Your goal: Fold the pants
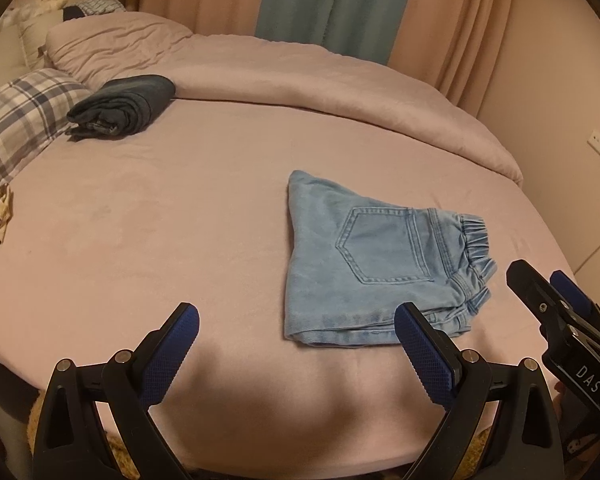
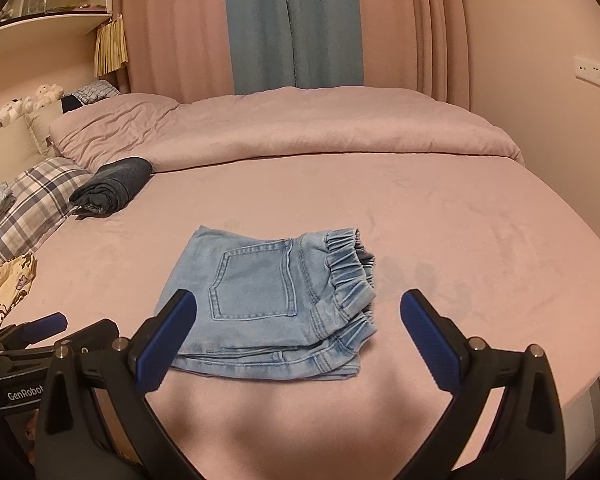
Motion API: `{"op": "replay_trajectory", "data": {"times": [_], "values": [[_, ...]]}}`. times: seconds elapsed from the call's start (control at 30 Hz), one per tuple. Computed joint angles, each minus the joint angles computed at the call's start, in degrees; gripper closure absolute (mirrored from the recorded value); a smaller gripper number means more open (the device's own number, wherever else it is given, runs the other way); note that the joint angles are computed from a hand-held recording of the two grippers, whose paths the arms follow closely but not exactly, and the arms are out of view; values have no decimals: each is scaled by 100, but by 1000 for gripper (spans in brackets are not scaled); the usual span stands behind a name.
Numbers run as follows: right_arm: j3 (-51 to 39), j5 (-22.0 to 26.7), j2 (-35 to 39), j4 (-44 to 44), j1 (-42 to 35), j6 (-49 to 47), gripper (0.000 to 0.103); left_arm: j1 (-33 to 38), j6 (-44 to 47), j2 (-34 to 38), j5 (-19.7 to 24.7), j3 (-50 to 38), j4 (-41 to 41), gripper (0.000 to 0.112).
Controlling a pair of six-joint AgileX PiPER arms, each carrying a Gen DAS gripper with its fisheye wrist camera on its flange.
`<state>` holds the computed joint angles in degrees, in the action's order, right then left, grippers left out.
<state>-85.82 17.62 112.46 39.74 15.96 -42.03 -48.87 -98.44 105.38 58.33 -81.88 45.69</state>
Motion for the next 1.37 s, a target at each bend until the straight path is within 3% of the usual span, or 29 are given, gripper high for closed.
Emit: {"op": "replay_trajectory", "data": {"times": [0.7, 0.87, 1.37], "values": [[108, -2, -46, 212, -54, -159, 0, -133, -101, 13, 103, -123, 109, 15], [85, -34, -33, -223, -1, 301, 0, -161, -164, -33, 106, -80, 162, 15], [134, -30, -74, -246, 47, 238, 0, -226, -266, -76, 226, -111, 282, 15]]}}
